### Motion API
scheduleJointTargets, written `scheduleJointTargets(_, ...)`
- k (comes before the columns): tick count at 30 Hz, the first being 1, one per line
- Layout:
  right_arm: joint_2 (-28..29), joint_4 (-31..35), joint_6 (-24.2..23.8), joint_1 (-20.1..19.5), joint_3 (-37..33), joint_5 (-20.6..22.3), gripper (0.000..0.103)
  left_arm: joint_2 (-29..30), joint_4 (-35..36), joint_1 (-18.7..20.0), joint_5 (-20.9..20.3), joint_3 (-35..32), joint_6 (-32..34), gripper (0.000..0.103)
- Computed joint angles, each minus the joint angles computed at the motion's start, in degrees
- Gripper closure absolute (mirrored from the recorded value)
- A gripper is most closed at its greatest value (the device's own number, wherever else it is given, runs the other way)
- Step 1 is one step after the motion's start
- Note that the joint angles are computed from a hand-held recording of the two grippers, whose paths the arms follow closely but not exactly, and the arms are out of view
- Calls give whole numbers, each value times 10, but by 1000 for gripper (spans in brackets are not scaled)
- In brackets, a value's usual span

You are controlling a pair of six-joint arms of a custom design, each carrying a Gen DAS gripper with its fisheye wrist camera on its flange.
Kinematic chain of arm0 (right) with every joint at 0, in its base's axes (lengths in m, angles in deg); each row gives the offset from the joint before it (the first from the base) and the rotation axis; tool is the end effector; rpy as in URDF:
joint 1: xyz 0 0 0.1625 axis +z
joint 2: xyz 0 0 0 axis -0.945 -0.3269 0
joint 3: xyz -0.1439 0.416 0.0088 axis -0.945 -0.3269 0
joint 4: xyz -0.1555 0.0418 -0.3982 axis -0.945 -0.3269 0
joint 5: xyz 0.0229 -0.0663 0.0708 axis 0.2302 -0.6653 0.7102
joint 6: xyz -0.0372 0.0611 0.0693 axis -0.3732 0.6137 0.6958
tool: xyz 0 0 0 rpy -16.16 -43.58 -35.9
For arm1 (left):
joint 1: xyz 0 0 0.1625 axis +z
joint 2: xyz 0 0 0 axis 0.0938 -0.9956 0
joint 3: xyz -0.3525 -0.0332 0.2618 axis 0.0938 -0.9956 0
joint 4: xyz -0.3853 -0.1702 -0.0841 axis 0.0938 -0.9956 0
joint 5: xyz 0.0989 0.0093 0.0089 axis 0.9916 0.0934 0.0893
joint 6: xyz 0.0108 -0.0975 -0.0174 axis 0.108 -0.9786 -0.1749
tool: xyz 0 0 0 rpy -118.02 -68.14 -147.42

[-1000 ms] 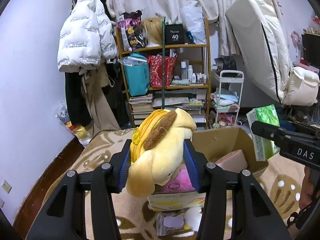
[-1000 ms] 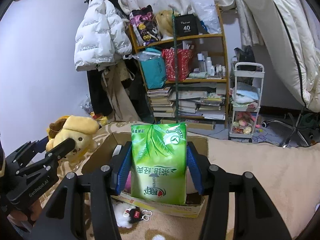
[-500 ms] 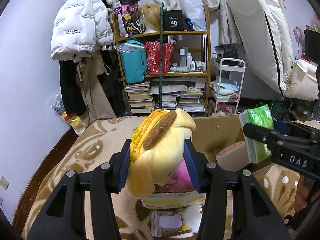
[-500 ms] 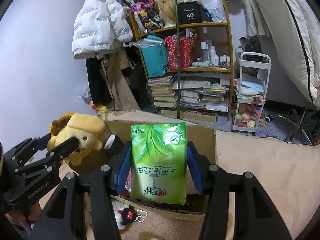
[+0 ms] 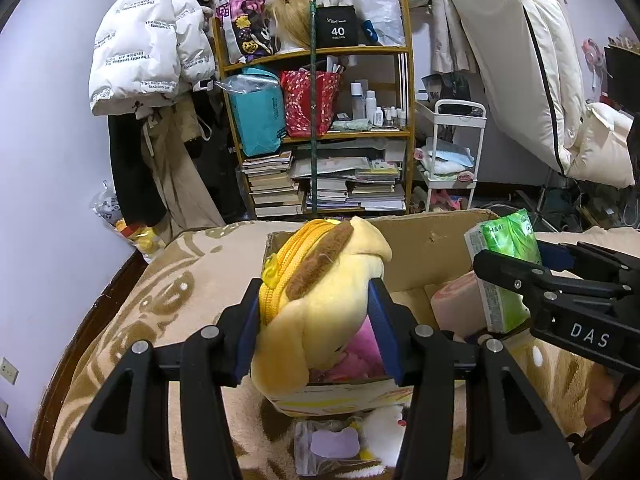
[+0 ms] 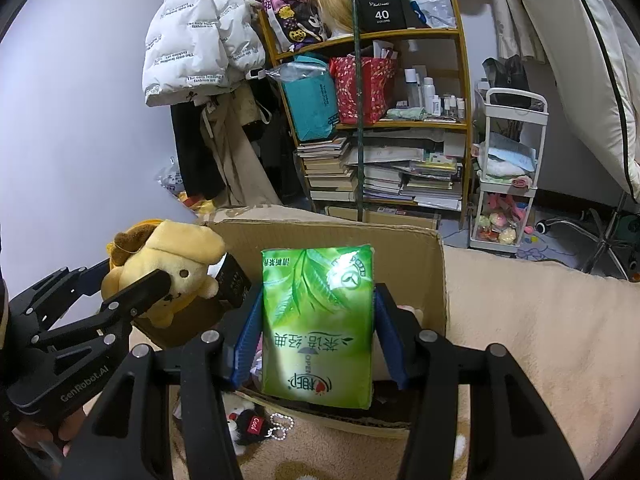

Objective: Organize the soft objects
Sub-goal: 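Carry both items over the box and open both tools to drop them, then withdraw both tools toward the clear bag and white fluffy doll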

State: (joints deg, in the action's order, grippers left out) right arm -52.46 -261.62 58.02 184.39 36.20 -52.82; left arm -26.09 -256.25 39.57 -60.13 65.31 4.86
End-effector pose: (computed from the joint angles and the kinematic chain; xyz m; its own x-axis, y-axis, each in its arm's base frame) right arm 0.2885 -0.5036 0.1957 -0.8425 0.1503 0.5173 -0.3487 0.5799 -0.7363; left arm -0.2741 -0.5524 0.2235 -0.5413 0.4824 -0.6887 0.8240 0.4673 -0.3203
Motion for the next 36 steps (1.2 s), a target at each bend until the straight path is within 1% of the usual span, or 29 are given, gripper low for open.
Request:
scheduleJointTargets(5, 0, 6, -1, -3, -1, -4, 47, -1, 3, -1, 1, 1, 0, 52)
scheduleJointTargets(9, -1, 7, 2, -4, 1, -4, 46, -1, 10, -2, 3, 1, -5, 48)
scheduleJointTargets(11, -2, 7, 5, -5, 3, -3, 46, -2, 13, -2, 4, 1, -10, 48)
scheduleJointTargets(15, -4, 13, 9, -8, 5, 1, 46, -3, 5, -4, 8, 5, -6, 46)
scheduleJointTargets(17, -4, 12, 14, -8, 7, -4, 46, -5, 10, -4, 10, 5, -11, 41)
scheduleJointTargets(18, -3, 11, 16, -8, 7, -4, 45, -6, 14, -4, 14, 5, -16, 37)
scheduleJointTargets(19, -4, 10, 19, -8, 9, -2, 42, -7, 16, -4, 18, 5, -19, 32)
scheduleJointTargets(21, -5, -1, 20, -8, 13, -2, 38, -11, 17, -5, 26, 6, -27, 26)
scheduleJointTargets(24, -6, -15, 16, -4, 17, -1, 34, -17, 23, -3, 24, 6, -32, 25)
scheduleJointTargets(25, -6, -19, 14, -2, 17, -3, 31, -20, 25, -4, 25, 6, -34, 24)
scheduleJointTargets(26, -6, -23, 12, 0, 17, -4, 26, -21, 26, -3, 25, 5, -35, 23)
scheduleJointTargets(29, -5, -32, 9, 7, 16, -10, 16, -28, 40, -2, 25, 3, -46, 17)
scheduleJointTargets(31, -5, -33, 8, 12, 16, -15, 11, -35, 50, -1, 23, 2, -54, 13)
scheduleJointTargets(33, -5, -33, 5, 18, 16, -23, 10, -45, 81, -1, 14, 0, -61, 10)
scheduleJointTargets(36, -4, -26, 9, 26, 17, -33, 9, -60, 105, -2, 13, 3, -62, 10)
